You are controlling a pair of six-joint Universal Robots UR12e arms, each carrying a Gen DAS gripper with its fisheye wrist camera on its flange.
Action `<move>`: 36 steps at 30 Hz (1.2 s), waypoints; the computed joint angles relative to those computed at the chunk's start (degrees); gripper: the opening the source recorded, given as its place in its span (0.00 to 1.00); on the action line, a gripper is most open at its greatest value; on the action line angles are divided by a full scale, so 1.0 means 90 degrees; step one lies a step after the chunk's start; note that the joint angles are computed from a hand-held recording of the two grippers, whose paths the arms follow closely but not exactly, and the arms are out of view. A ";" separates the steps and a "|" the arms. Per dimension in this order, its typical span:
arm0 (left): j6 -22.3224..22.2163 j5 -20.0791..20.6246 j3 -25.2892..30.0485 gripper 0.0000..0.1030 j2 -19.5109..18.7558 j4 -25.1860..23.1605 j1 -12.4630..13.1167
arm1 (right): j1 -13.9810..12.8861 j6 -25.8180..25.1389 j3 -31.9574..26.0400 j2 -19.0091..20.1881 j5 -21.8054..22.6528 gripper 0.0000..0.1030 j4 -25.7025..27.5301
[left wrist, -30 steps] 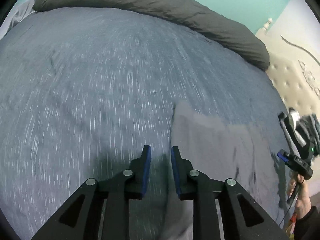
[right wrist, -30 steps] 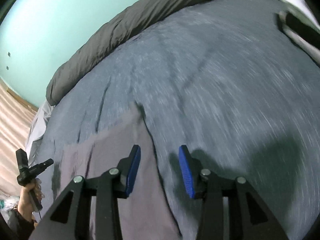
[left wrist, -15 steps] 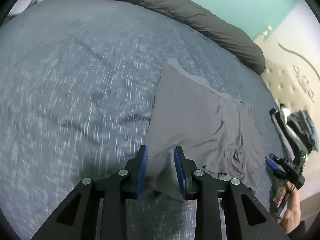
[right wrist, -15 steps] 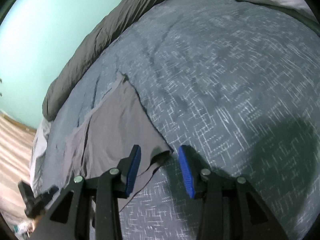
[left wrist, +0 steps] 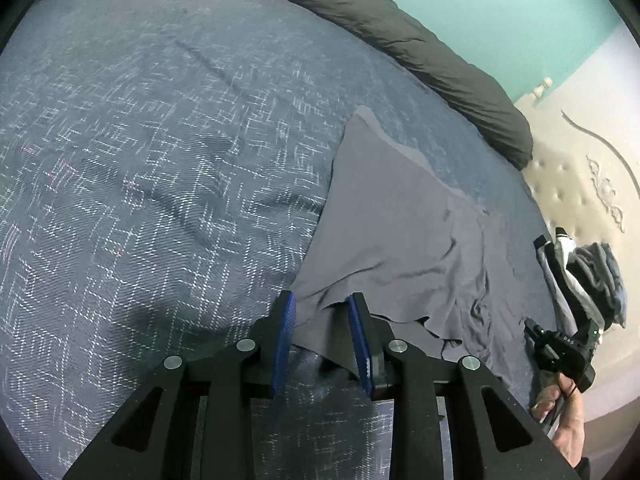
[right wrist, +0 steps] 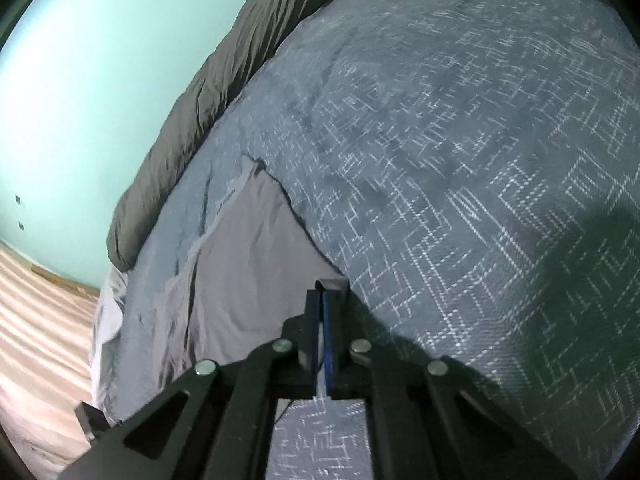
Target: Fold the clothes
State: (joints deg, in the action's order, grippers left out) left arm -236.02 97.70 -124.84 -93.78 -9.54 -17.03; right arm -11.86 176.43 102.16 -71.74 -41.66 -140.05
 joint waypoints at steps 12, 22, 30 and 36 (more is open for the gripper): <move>-0.0117 0.0205 -0.0045 0.29 0.0068 0.0037 -0.0062 | -0.0112 0.0400 -0.0028 0.0067 0.0119 0.01 -0.0431; -0.0150 0.0148 -0.0018 0.29 -0.0007 0.0064 -0.0037 | 0.0107 0.0046 -0.0139 -0.0040 -0.0615 0.37 -0.0172; -0.0101 0.0122 0.0058 0.29 -0.0084 0.0034 -0.0033 | 0.0312 -0.0615 -0.0111 -0.0161 -0.1342 0.16 -0.0138; -0.0168 0.0143 0.0041 0.29 -0.0068 0.0070 -0.0046 | 0.0241 -0.0586 -0.0041 -0.0162 -0.1139 0.02 -0.0166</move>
